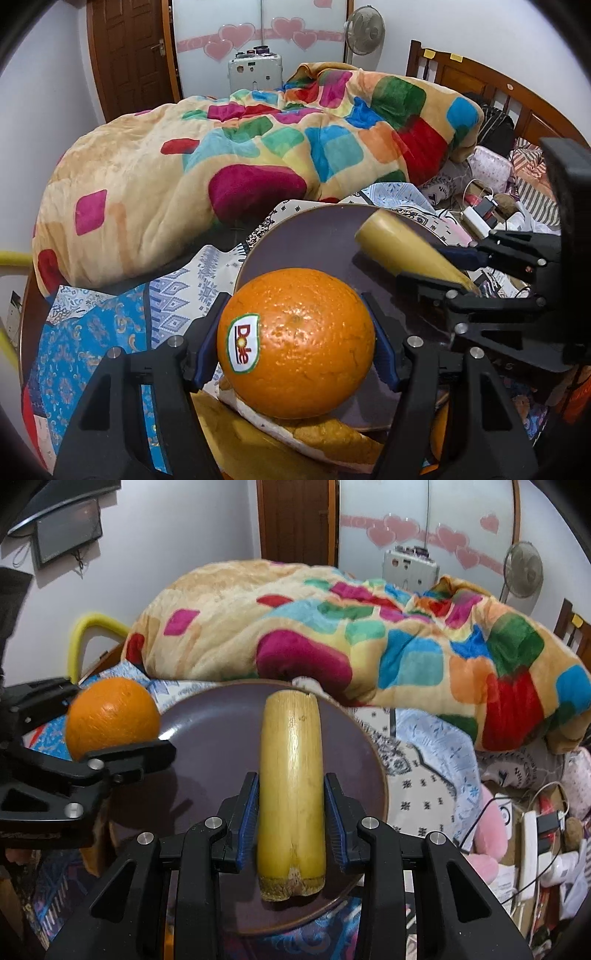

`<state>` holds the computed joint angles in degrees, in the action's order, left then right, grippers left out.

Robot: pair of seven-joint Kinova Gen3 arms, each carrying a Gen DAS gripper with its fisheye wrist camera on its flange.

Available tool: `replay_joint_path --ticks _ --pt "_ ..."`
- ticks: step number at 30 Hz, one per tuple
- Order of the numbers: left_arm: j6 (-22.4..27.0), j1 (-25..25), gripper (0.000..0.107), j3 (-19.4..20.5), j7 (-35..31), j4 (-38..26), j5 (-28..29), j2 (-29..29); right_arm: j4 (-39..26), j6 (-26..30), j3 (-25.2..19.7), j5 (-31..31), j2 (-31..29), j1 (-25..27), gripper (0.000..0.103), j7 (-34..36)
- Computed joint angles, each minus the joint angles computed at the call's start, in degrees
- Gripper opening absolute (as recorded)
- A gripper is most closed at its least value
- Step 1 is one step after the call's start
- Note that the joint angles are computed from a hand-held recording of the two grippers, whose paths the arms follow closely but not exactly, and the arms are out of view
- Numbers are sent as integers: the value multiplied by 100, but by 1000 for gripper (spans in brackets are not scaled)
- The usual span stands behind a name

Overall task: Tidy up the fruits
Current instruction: 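Carry the orange with the left tool while the right tool carries the cylinder onto the purple plate, then reach the right tool to the pink pomelo segment while the left tool moves toward a small orange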

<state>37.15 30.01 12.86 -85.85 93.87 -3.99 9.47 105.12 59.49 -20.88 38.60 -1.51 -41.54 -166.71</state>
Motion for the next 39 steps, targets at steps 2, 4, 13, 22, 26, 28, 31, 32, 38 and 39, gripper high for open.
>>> replay_joint_path --ticks 2,4,13,22,26,28,31,32,38,39 --pt "36 -19 68 18 -55 -26 59 26 29 -31 13 -29 -18 12 32 16" --pt "99 16 68 4 -35 -87 5 82 35 48 -36 48 -66 -12 32 -106" --pt "406 -59 68 -9 -54 -250 292 192 -146 967 -402 532 -141 -337 46 -595" --pt "-406 40 93 64 95 410 90 -666 -361 2157 -927 1063 -137 -973 61 -1337" --pt "-421 -60 93 179 159 621 -19 -1143 -467 2536 -1004 1223 -51 -1326 62 -1624" --pt "-415 -139 93 239 191 763 -78 -1393 -555 2838 -1081 1328 62 -1542 67 -1795" --pt "-395 -268 93 209 -2 1036 114 -1811 -615 3199 -1113 1452 208 -1922 76 -2104" --pt "-363 -304 93 166 -106 1139 214 -1963 -620 3313 -1114 1464 225 -2050 77 -2207" --pt "-223 -542 94 -47 -623 1758 650 -2741 -671 3978 -1146 1608 508 -2804 89 -3052" --pt "-184 -560 94 -108 -713 1865 727 -2851 -680 4032 -1114 1590 555 -2909 89 -3157"
